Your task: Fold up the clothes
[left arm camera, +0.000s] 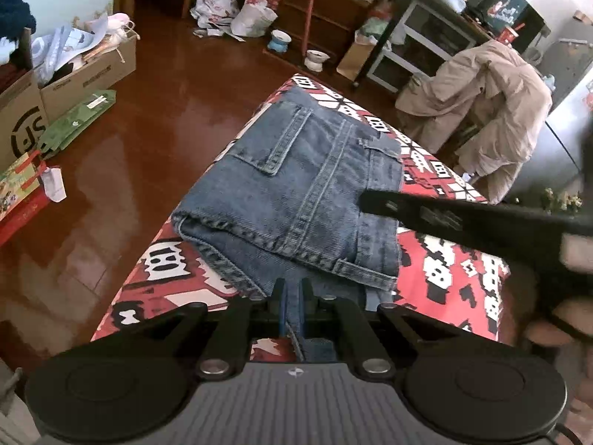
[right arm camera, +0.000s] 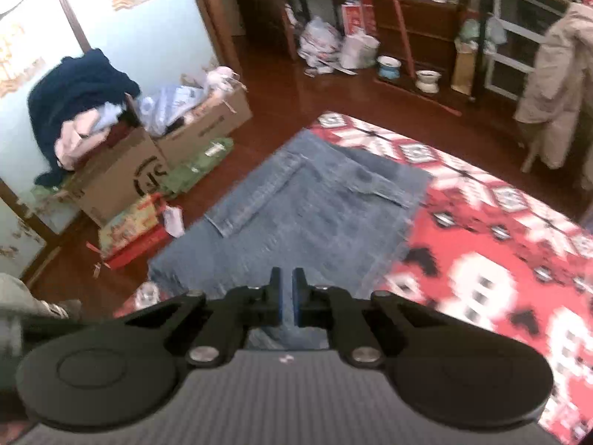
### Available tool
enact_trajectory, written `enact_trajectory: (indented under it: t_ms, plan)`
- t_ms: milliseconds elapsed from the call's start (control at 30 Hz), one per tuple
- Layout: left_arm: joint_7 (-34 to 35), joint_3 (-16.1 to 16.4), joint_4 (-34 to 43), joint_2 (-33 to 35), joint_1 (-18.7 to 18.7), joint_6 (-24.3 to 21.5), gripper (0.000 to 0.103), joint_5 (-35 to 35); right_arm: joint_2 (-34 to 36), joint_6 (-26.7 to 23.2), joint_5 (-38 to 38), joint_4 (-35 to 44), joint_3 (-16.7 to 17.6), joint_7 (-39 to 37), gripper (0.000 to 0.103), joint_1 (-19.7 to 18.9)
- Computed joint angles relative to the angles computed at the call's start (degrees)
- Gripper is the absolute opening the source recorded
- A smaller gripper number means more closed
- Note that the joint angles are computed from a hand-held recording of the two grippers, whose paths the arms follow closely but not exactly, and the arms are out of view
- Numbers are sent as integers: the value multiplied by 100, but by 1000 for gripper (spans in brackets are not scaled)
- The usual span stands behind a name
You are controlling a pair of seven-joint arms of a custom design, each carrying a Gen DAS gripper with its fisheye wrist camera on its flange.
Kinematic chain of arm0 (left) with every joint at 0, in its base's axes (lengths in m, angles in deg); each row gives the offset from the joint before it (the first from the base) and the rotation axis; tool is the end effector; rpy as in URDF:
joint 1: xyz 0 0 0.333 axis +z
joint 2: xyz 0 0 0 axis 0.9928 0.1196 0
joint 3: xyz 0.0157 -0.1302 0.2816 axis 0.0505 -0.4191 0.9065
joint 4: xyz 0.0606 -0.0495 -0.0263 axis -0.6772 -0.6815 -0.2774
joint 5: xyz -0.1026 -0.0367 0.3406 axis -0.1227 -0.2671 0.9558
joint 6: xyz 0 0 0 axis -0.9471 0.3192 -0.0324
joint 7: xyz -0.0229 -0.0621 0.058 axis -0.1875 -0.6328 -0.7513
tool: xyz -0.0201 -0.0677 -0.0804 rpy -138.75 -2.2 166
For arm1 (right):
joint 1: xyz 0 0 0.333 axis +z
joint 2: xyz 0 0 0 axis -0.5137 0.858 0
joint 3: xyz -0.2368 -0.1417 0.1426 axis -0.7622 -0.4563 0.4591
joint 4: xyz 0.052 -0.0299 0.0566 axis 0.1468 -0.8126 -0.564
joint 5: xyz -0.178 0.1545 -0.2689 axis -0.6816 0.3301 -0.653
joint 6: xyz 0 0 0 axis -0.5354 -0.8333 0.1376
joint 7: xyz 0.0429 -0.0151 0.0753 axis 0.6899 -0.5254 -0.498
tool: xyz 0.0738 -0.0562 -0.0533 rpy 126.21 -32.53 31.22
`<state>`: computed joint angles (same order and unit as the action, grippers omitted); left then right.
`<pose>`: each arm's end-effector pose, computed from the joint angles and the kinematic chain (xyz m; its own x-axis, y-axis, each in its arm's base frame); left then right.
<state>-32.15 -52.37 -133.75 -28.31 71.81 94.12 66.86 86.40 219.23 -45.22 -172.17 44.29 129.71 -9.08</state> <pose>0.5028 -0.2130 0.5276 0.1397 -0.9374 0.3190 -0.8254 -0.2882 -0.4854 0.6235 0.2969 0.5135 0.3962 -0.8910 -0.2217 -0.7764 -0.1962 -0.5990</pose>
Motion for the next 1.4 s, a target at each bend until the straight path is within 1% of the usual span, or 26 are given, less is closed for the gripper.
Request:
enact_trajectory:
  t_ms: [100, 133, 200, 267, 367, 400, 433, 500, 533, 567, 600, 633, 667, 700, 733, 767, 833, 900, 933, 967, 1033, 1100, 1133, 1267, 1333, 1400]
  plan:
    - [-308, 3, -300, -72, 33, 356, 4, 99, 369, -115, -157, 317, -13, -33, 5, 114]
    - [-377, 11, -407, -104, 46, 469, 4, 144, 374, -4, -212, 219, 1, -58, 5, 135]
    - [-465, 31, -614, -166, 73, 685, 4, 230, 97, 455, -228, -389, -5, -208, 5, 177]
    - [-493, 45, -813, -238, 81, 919, 6, 293, -162, 701, -202, -881, 27, -346, 5, 154]
    - [-544, 39, -1127, -384, 96, 1336, 21, 484, -611, 1293, -149, -1698, 55, -472, 6, 157]
    - [-586, 17, -1228, -444, 110, 1470, 29, 609, -747, 1478, -165, -1918, 51, -482, 7, 176]
    - [-642, -13, -1323, -505, 133, 1599, 32, 761, -880, 1635, -127, -2109, 66, -479, 8, 173]
    - [-1073, -217, -1534, -697, 325, 1808, 37, 1355, -1180, 2068, 73, -2574, 125, -427, 19, 146]
    - [-1385, -363, -1636, -826, 467, 1879, 40, 1695, -1320, 2275, 86, -2787, 112, -358, 27, 169]
    - [-1690, -515, -1730, -959, 616, 1941, 42, 2024, -1491, 2508, 26, -3039, 66, -228, 31, 222]
    - [-1969, -654, -1842, -1130, 730, 1988, 43, 2289, -1684, 2747, -138, -3315, -24, -7, 32, 307]
    - [-2064, -665, -1942, -1294, 686, 1995, 46, 2353, -1871, 2902, -375, -3553, -121, 270, 38, 385]
    - [-2082, -631, -2029, -1444, 585, 1986, 50, 2341, -2089, 2952, -646, -3783, -183, 571, 46, 423]
    - [-2006, -536, -2103, -1605, 399, 1932, 57, 2240, -2337, 2965, -951, -4026, -182, 904, 49, 396]
    - [-1898, -434, -2164, -1769, 192, 1854, 61, 2108, -2587, 2962, -1245, -4257, -113, 1227, 56, 302]
    - [-1825, -348, -2220, -1931, -1, 1776, 62, 1947, -2844, 2905, -1393, -4462, -10, 1418, 68, 186]
    - [-1731, -229, -2308, -2254, -338, 1609, 68, 1619, -3404, 2736, -1739, -4851, 353, 1883, 78, -175]
    - [-1809, -395, -2353, -2581, -383, 1345, 70, 1542, -4006, 2491, -1692, -5217, 601, 1954, 80, -334]
    - [-1873, -500, -2368, -2718, -370, 1223, 72, 1553, -4306, 2351, -1633, -5381, 713, 2001, 86, -395]
    - [-1940, -595, -2381, -2841, -362, 1107, 73, 1571, -4565, 2204, -1561, -5512, 798, 2046, 90, -447]
    - [-2093, -794, -2409, -3082, -326, 896, 82, 1663, -5037, 1934, -1433, -5743, 906, 2088, 92, -510]
    - [-2293, -1012, -2441, -3270, -252, 682, 87, 1812, -5467, 1851, -1382, -6007, 1034, 2133, 98, -600]
    - [-2394, -1108, -2450, -3354, -235, 562, 87, 1884, -5686, 1797, -1355, -6131, 1086, 2153, 101, -632]
    - [-2845, -1481, -2433, -3592, -185, -131, 87, 2190, -6303, 1523, -1202, -6473, 1212, 2199, 102, -661]
    - [-2976, -1575, -2371, -3605, -265, -500, 87, 2313, -6541, 1344, -1165, -6583, 1284, 2256, 102, -684]
    - [-3056, -1594, -2319, -3555, -381, -747, 87, 2411, -6685, 1210, -1181, -6651, 1399, 2348, 102, -763]
